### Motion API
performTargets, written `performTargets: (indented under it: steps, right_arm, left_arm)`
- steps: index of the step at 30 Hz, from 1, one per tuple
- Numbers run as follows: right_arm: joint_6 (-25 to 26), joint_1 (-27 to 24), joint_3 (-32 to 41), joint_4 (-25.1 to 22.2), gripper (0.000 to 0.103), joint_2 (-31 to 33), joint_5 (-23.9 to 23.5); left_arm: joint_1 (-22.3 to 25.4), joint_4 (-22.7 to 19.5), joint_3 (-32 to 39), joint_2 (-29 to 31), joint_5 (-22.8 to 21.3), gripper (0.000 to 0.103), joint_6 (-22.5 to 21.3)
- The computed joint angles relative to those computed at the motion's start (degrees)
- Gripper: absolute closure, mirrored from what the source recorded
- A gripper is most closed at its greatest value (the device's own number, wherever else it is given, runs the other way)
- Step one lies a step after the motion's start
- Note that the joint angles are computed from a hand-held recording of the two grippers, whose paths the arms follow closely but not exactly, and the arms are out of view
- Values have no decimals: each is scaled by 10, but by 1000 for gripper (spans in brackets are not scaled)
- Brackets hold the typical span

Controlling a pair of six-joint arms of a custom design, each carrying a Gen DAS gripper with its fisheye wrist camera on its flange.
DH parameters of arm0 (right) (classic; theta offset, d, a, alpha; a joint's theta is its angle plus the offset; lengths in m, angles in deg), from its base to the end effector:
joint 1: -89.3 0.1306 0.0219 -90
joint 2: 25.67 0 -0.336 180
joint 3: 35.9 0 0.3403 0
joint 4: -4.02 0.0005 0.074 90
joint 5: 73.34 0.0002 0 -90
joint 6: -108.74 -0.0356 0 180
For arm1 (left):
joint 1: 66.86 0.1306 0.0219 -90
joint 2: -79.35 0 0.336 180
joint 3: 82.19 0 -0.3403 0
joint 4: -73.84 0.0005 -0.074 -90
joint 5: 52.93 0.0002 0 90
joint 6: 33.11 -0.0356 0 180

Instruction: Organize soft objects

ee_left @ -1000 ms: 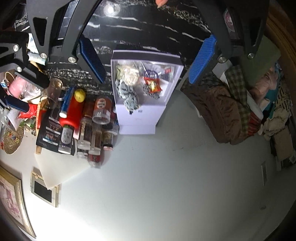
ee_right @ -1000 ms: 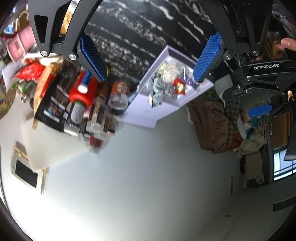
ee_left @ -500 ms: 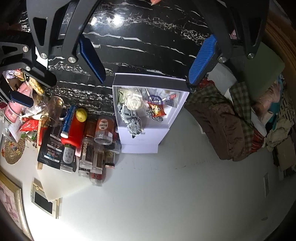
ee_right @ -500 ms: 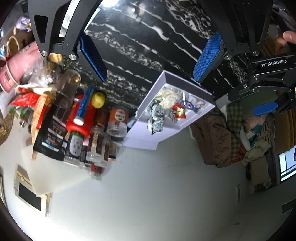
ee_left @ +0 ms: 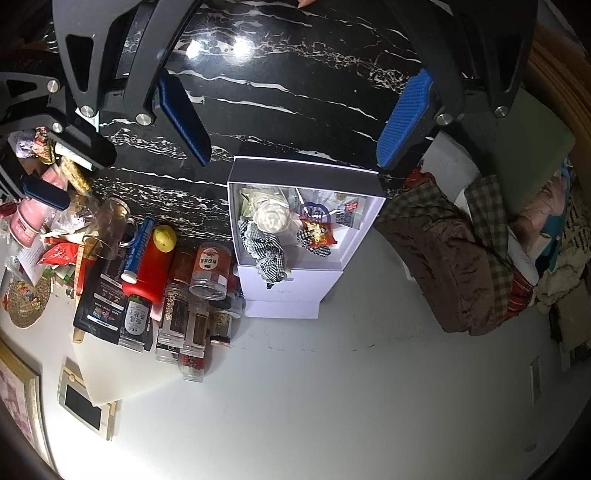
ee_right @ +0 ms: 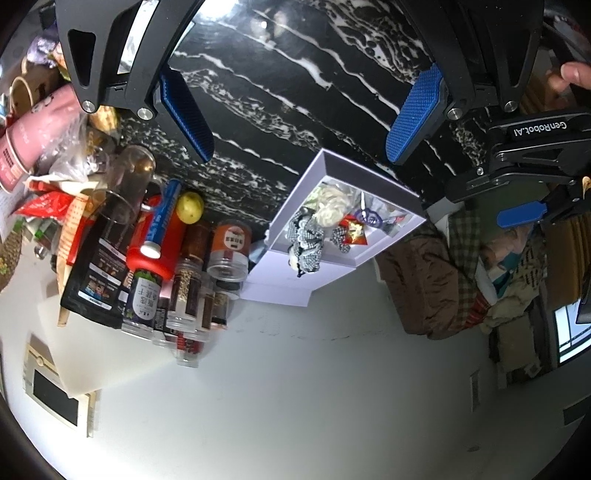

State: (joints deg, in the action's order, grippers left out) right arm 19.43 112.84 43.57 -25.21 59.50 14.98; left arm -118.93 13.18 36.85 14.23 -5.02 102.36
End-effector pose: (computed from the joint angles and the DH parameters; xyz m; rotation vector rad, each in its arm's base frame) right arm 0.3866 0.1690 0.3687 -0.4764 2.1394 0.2578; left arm 0.3614 -0.4257 0.3763 -0.1291 2.2350 0.0606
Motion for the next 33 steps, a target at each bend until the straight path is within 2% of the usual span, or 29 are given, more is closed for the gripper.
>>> performTargets:
  steps: [33]
  right_arm:
    - [-2,-10,-4,-9,7,1,0]
  left_arm:
    - [-4,-25,33,19,4,11,-17]
